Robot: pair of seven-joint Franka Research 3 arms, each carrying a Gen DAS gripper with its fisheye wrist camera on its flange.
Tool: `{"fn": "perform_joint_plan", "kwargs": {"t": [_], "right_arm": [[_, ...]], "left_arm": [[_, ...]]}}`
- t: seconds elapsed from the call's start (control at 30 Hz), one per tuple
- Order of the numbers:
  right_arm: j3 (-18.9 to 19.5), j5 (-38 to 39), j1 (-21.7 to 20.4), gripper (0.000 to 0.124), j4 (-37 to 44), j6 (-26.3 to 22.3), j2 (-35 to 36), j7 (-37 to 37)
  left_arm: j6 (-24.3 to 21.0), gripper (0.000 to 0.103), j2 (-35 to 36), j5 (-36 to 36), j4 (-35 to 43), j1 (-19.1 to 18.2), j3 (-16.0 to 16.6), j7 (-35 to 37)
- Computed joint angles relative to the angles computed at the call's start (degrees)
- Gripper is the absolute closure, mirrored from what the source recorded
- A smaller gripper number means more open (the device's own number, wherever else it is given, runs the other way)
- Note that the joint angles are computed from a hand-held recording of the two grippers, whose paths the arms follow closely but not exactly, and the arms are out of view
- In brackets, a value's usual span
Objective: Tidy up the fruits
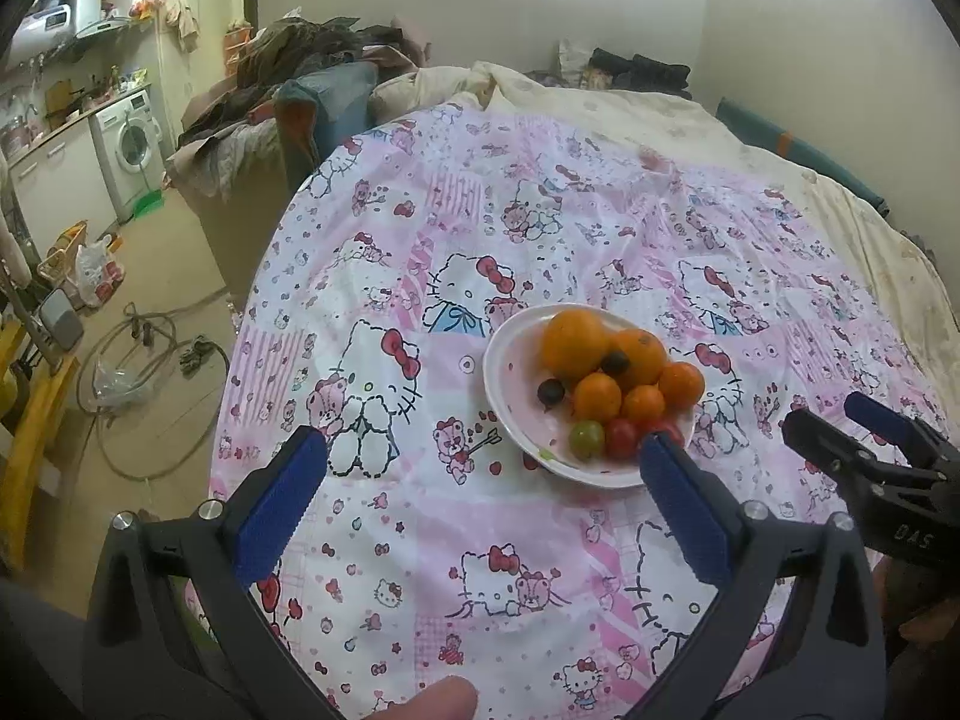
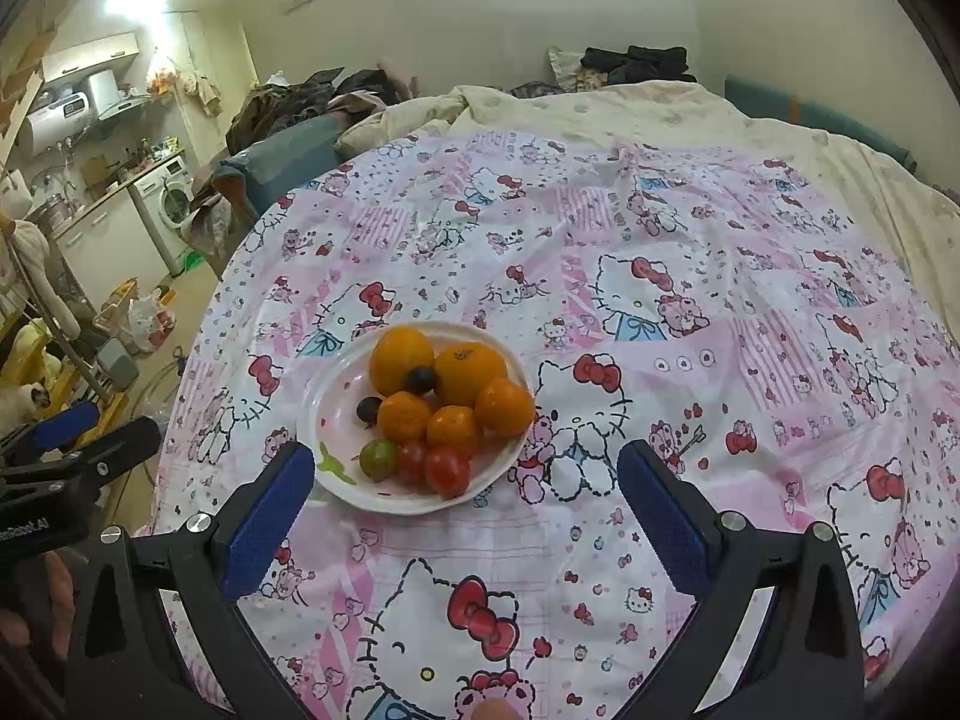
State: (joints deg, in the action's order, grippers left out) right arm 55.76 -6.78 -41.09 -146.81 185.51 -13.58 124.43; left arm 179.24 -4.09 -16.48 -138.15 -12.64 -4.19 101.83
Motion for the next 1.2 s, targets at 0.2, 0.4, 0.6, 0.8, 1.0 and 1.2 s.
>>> {"fn": "perform_joint_plan", "kwargs": {"t": [0.2,0.4,0.6,0.8,1.0,1.2], "right_arm": [[0.7,-0.2,-0.9,0.021,0.0,0.2,-0.3,0.1],[0.5,-0.2,-0.6,0.021,0.1,-0.1,-0.4,-0.4],[0.7,-0.3,-0.8,0.021,0.2,-0.3,-0.5,-0.3],[0.3,-1.2,-0.4,0.021,0.4,-0.7,-0.5,0.5],[-0.3,-2.3,0.2,0.021,0.5,-0.7,0.1,0.9],[0.1,-2.6,-0.1,0.021,0.4,-0.7,-0.1,1.3]], "left_arm": [[-0.4,0.0,-0.5,0.3,-0.2,0.0,-0.2,-0.7],[-0.4,0.0,-0.5,0.0,-0.2,-0.4,0.3,-0.2],[-1.0,0.0,-0.5,0.1,-0.1,-0.4,0.3,-0.6],[-1.2,0.0,-0.5,1.8,-0.2,0.4,-0.2,-2.5],[-1.9,0.0,-0.3,1.9,-0.2,0.7,-0.4,-2.5],[-1.9,0.0,-0.6,5.6,-0.6,2.3,-1.4,-5.8]]}}
